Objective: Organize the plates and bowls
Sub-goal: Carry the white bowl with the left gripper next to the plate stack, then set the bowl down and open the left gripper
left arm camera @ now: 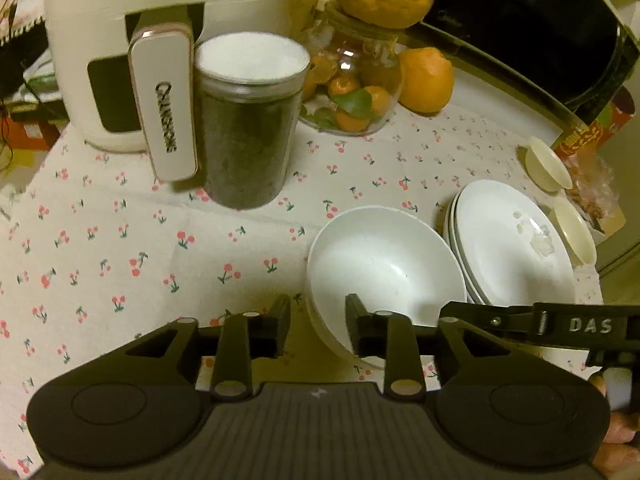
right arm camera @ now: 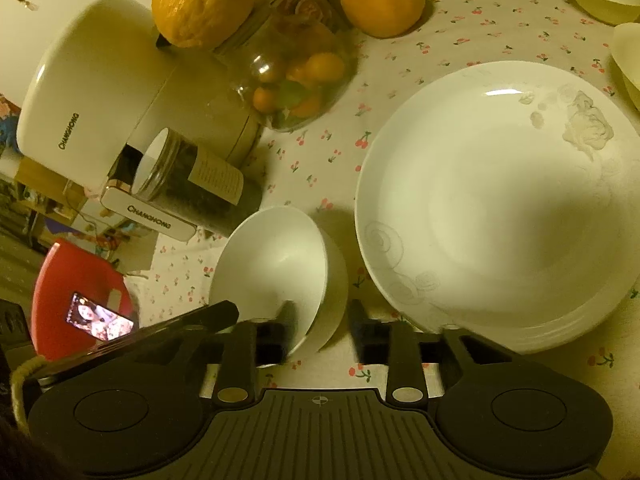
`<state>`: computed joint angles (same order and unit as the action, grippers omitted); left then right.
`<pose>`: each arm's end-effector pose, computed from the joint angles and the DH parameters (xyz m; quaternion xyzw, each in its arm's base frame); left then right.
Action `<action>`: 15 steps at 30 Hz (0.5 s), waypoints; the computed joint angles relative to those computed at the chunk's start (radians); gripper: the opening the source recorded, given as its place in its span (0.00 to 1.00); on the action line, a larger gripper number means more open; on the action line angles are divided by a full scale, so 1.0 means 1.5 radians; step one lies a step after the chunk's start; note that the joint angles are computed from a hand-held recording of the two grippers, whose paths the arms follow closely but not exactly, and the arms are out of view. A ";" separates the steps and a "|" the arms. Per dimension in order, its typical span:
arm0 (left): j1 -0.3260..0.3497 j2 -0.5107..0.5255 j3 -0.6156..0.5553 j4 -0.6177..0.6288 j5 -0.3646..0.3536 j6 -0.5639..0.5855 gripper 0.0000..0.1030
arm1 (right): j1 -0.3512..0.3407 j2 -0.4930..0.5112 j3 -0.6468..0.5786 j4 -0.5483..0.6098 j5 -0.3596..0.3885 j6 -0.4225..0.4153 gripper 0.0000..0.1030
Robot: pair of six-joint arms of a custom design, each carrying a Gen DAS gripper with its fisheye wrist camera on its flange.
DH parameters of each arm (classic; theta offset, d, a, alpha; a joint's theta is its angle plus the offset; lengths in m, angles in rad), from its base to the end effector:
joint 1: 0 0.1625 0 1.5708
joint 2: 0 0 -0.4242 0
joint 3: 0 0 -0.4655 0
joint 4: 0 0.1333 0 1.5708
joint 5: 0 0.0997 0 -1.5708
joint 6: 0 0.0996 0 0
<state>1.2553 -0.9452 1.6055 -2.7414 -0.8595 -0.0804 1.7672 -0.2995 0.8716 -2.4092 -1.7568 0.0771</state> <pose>-0.0411 -0.7649 0.2037 0.0191 0.9111 -0.2982 0.2838 0.2919 -0.8786 -0.0326 0.0465 -0.9858 0.1435 0.0732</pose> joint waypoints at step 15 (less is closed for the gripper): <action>-0.018 0.020 -0.008 -0.047 0.016 0.034 0.77 | 0.002 -0.051 0.051 -0.061 0.009 -0.041 0.71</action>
